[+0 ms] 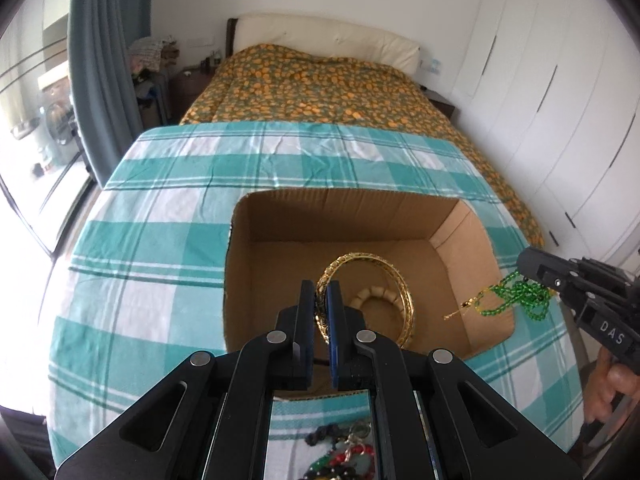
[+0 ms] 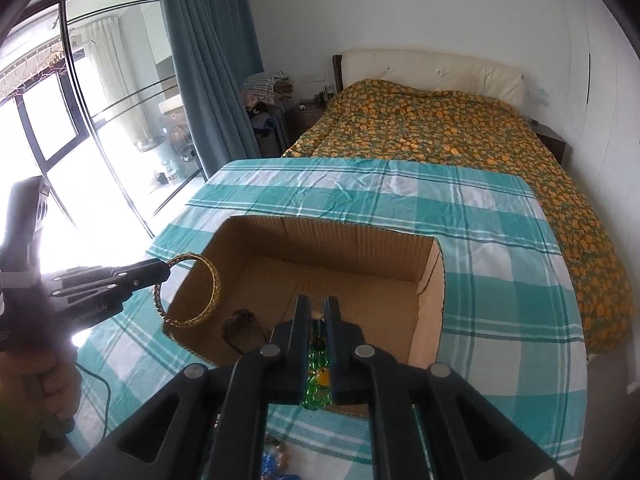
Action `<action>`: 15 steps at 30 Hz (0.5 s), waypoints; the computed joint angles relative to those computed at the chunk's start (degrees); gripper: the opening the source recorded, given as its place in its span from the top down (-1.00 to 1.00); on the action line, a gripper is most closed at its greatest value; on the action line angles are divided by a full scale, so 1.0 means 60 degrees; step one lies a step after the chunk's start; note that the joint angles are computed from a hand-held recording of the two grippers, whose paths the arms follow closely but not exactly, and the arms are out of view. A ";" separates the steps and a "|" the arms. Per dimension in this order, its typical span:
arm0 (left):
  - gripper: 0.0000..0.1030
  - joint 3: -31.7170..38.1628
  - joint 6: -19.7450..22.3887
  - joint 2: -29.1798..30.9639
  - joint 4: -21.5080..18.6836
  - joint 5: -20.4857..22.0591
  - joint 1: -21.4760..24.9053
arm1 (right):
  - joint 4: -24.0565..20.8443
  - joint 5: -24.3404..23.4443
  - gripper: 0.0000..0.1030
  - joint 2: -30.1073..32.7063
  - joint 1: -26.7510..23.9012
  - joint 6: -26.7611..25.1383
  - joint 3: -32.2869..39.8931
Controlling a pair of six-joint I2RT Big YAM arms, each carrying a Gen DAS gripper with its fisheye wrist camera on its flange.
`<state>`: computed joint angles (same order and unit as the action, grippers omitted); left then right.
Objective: Organize jewelry
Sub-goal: 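Carry the bangle and necklace into the cardboard box and open both tools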
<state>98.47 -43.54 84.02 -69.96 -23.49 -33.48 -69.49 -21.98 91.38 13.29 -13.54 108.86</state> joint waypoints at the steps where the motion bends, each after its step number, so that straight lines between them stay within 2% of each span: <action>1: 0.93 0.0053 0.0008 0.0142 -0.0005 0.0032 0.0031 | 0.0109 -0.0016 0.85 0.0100 -0.0013 0.0072 -0.0035; 5: 0.86 -0.0055 0.0014 0.0448 0.0064 -0.0009 0.0059 | 0.0579 -0.0280 0.83 0.0240 -0.0086 0.0523 -0.0259; 6: 0.54 -0.0042 -0.0001 0.0507 0.0033 0.0026 0.0070 | 0.0769 -0.0187 0.70 0.0167 -0.0107 0.0636 -0.0414; 7: 0.24 -0.0030 -0.0067 0.0549 -0.0068 0.0007 0.0061 | 0.0950 -0.0116 0.40 0.0076 -0.0122 0.0741 -0.0553; 8: -0.32 -0.0103 -0.0172 0.0507 -0.0120 -0.0191 0.0008 | 0.1252 -0.0069 0.24 -0.0112 -0.0172 0.0866 -0.0819; 9: -0.54 -0.0206 -0.0299 0.0415 -0.0139 -0.0594 -0.0109 | 0.1485 -0.0021 0.08 -0.0293 -0.0218 0.0913 -0.1045; 11: -0.57 -0.0389 -0.0412 0.0198 -0.0281 -0.1103 -0.0321 | 0.1638 0.0000 0.08 -0.0643 -0.0283 0.0728 -0.1383; 13: -0.59 -0.0674 -0.0635 -0.0149 -0.0325 -0.1130 -0.0513 | 0.1789 -0.0012 0.06 -0.1065 -0.0374 0.0464 -0.1805; 15: -0.69 -0.1066 -0.0873 -0.0579 -0.0213 -0.1151 -0.0772 | 0.1802 0.0058 0.00 -0.1611 -0.0433 0.0196 -0.2316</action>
